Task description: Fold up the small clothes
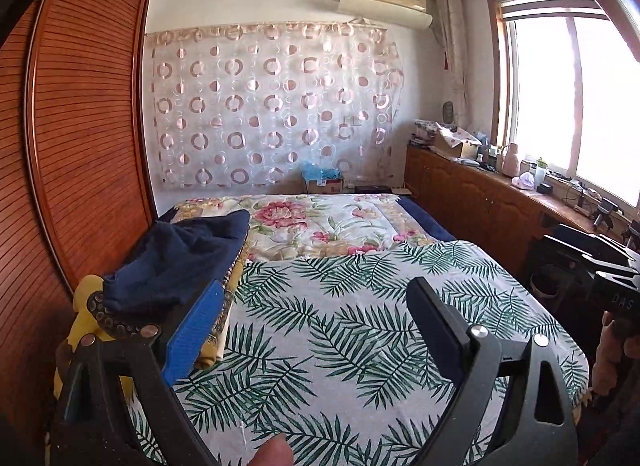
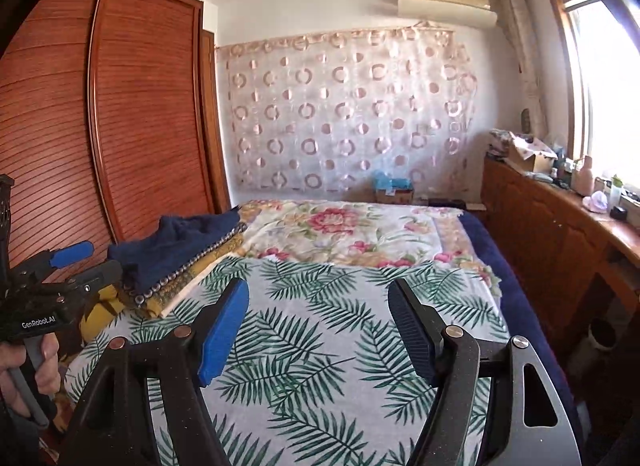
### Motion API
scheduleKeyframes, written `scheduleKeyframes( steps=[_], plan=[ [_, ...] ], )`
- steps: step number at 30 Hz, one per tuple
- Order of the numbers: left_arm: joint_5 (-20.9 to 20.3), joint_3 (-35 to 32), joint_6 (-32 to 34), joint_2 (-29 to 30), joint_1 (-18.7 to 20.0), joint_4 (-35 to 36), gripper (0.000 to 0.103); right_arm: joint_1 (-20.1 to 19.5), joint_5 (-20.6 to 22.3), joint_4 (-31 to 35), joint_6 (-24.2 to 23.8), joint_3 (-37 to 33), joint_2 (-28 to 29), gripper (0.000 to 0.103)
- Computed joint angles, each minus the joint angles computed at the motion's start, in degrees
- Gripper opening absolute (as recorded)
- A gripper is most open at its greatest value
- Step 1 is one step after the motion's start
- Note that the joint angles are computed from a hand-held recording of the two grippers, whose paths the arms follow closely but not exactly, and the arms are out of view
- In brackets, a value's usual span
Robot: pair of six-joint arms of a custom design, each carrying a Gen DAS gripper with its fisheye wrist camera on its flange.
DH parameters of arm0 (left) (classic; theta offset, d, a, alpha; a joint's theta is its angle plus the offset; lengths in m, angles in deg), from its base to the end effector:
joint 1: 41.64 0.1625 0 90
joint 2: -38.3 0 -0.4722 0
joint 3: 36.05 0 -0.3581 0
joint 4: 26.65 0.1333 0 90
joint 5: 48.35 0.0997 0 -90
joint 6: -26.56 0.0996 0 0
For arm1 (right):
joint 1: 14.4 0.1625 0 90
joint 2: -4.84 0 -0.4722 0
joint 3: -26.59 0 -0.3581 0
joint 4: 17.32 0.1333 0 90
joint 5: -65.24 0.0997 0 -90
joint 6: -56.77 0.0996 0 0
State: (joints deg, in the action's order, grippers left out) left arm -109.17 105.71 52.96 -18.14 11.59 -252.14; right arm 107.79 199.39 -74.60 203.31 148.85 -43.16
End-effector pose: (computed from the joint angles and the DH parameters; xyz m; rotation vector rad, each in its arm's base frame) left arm -0.1063 -0.4460 0.2199 1.0344 2.2554 -1.2062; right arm 0.2951 -0.3488 0.0525 0.5707 -1.9752 1.4487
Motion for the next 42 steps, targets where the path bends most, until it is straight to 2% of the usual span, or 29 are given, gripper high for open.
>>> scheduleKeyframes(
  steps=[5,16,27,42],
  plan=[
    [-0.74,0.81,-0.09,-0.67,-0.50,-0.69,0.093,2.10,2.06,-4.94,-0.57,0.81,2.04,0.074],
    [0.68,2.12,0.45,-0.64,-1.66,-2.92,0.093,2.36,2.83,-10.03,-0.47,2.28,4.79,0.074],
    [0.92,2.24,0.46,-0.58,-1.88,-3.24,0.093,-0.54,0.06,-9.27,-1.12,2.96,2.58,0.074],
    [1.97,2.78,0.03,-1.51,-3.30,-2.99,0.093,-1.46,-1.44,-9.91,-1.54,3.97,1.71,0.074]
  ],
)
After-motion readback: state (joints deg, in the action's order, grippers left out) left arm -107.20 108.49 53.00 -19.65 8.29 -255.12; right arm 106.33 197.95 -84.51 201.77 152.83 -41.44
